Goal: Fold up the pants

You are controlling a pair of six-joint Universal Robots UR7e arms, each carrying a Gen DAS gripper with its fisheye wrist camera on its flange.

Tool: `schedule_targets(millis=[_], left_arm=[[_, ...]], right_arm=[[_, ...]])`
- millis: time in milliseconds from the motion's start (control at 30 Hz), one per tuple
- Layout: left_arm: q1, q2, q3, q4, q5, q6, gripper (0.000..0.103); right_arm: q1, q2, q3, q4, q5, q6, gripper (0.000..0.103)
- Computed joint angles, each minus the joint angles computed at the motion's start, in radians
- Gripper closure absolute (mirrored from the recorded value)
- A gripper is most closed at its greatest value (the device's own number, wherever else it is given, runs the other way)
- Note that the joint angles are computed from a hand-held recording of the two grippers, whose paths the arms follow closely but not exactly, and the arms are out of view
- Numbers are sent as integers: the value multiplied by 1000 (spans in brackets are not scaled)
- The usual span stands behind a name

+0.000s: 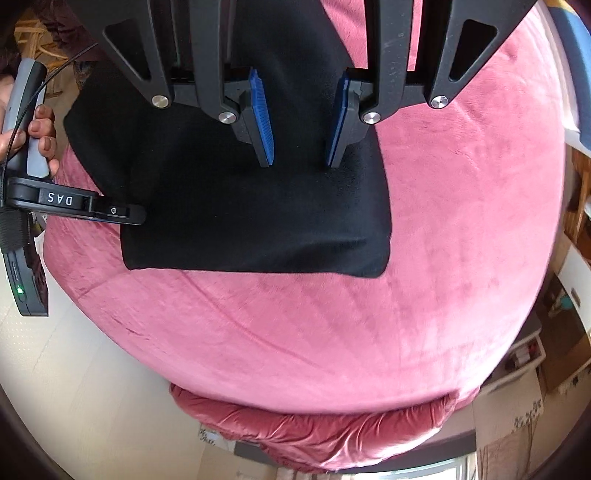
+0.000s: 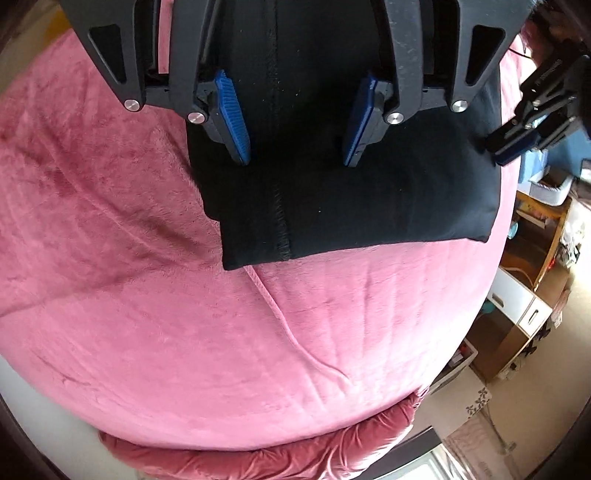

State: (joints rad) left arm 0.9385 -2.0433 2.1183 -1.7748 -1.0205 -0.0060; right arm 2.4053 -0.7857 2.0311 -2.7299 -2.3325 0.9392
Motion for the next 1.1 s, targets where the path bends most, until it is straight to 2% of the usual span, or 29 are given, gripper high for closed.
schedule_targets(millis=[67,200,367,400,433,467,500,567,700,833,967,1033,1067,1100], left_arm=[[37,30,-2,-17,-17,-9,73],[119,80,-28,-51,-95,-35,73],[148,26,-43,-67,-177,-1,69],[159,11,-46,-69,-191,5,62],[169,1,-49,-67,-201,7,49],[183,-9,-56,-58,-209,8,40],[202,-14,-60,-53,-219,11,30],[248,-23,-71,-35,-255,11,30],[327,-27,-85,-3,-332,39,30],[376,-25,-84,33,-428,61,31],[386,-2,-71,57,-482,47,35],[376,-2,-61,58,-469,30,35],[381,4,-61,58,-479,30,36],[386,7,-61,58,-489,35,41]], right_arm=[[-15,6,11,-38,5,-8,51],[-34,39,22,-114,-19,-52,51],[-17,27,42,-146,-16,-88,49],[-12,20,52,-162,-9,-95,48],[-5,11,61,-171,-6,-97,48],[5,1,69,-171,-4,-97,42],[10,-5,73,-163,-4,-94,28],[31,-18,73,-91,-26,-37,21],[34,-55,129,-51,15,30,21],[9,-66,234,-253,100,18,18],[-42,-39,303,-469,187,-30,19],[-53,-33,309,-499,210,-56,26],[-56,-33,309,-503,217,-69,35],[-55,-35,306,-501,228,-83,40]])
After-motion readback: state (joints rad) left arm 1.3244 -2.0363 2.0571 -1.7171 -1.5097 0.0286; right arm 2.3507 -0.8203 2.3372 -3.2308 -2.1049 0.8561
